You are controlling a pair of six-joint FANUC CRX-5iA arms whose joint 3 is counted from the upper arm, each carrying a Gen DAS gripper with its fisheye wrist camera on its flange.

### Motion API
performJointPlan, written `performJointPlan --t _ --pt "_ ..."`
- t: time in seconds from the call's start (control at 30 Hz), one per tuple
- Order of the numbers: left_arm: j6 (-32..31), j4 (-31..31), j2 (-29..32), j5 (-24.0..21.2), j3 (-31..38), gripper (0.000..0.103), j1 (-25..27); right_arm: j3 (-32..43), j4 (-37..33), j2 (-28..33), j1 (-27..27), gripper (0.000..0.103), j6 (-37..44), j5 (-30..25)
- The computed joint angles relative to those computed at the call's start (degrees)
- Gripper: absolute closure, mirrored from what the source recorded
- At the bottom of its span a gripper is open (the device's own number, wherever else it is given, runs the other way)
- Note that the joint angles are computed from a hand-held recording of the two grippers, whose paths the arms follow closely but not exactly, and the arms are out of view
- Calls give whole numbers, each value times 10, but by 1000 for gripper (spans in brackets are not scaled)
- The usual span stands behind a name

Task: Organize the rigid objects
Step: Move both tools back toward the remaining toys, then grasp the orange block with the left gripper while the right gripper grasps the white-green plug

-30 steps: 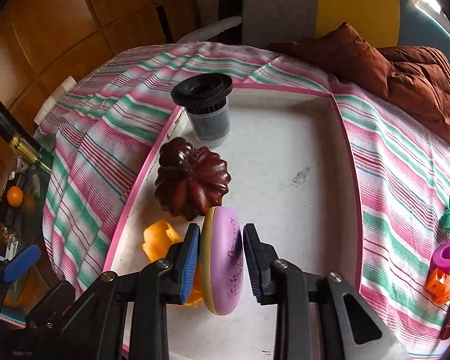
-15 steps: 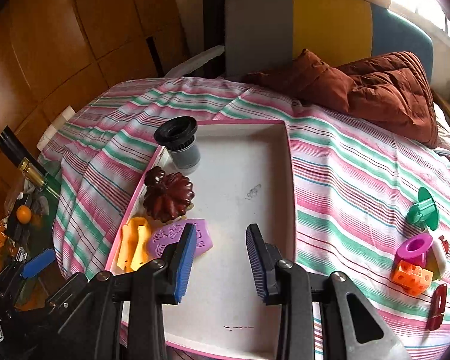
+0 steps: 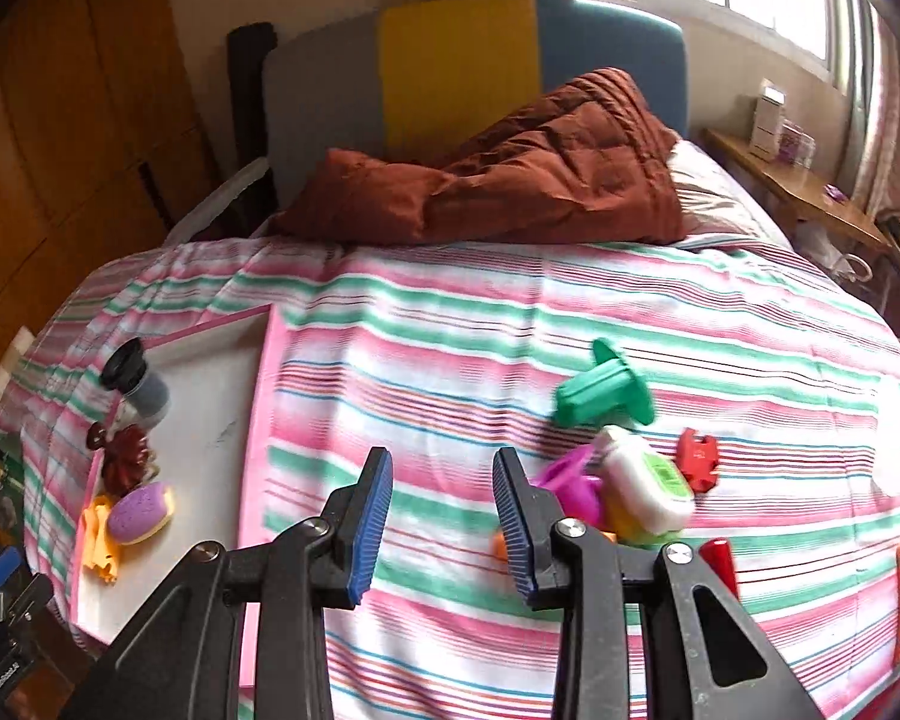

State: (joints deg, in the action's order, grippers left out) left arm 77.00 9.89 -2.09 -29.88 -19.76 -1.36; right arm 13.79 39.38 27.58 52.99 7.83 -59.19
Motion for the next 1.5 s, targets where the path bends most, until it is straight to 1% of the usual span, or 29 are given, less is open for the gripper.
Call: performJointPlan --t 0.23,0.3,0.33,0.37,0.4,0.43,0.5,0.53,0.63,0.7,0.73,0.8,0.9,1.0,1.1,1.13,1.23,1.4,1.43,1.47,1.5 --pt "-56 35 24 -13 26 29 -37 -132 44 -78 -36 66 -142 -24" --pt "-67 39 33 -15 37 23 -54 -173 50 -99 -44 66 -197 -17" --pt "-73 43 36 -13 40 23 -61 -175 29 -103 -49 66 -215 -24" --pt "-79 47 42 -13 45 22 -68 -186 19 -113 -55 65 -241 -14" --pt "-88 55 50 -18 54 22 -76 -208 33 -128 -59 65 -279 7" --pt "-97 65 58 -24 61 22 -83 -218 43 -134 -60 65 -300 8" --pt "-123 95 75 -35 75 22 -97 -228 51 -143 -57 65 -318 5" --pt "-135 108 87 -45 86 22 -105 -236 54 -149 -58 65 -327 16" --pt "-154 145 124 -71 120 22 -128 -240 54 -153 -58 65 -329 27" --pt "-167 162 146 -77 138 22 -146 -240 57 -153 -59 65 -331 33" --pt "-167 164 160 -79 151 21 -155 -244 59 -155 -59 64 -334 37" --pt "-155 154 187 -89 180 15 -171 -249 64 -158 -61 64 -340 44" --pt "-147 162 230 -116 224 15 -188 -258 70 -165 -63 63 -351 56" --pt "-145 173 260 -128 256 15 -201 -262 73 -167 -65 63 -356 66" --pt "-131 170 291 -134 289 10 -213 -264 73 -169 -68 62 -356 77" --pt "-125 164 300 -134 299 10 -217 -265 73 -169 -68 62 -357 82" --pt "-91 133 331 -153 343 10 -225 -266 74 -170 -69 62 -355 89" --pt "-57 126 367 -168 387 10 -228 -268 71 -171 -73 62 -355 101" --pt "-56 131 374 -170 393 11 -228 -268 71 -170 -73 62 -355 101" --pt "-64 144 380 -174 395 17 -227 -268 70 -170 -73 61 -355 101" --pt "-77 160 383 -176 393 34 -226 -268 69 -170 -74 61 -355 103"
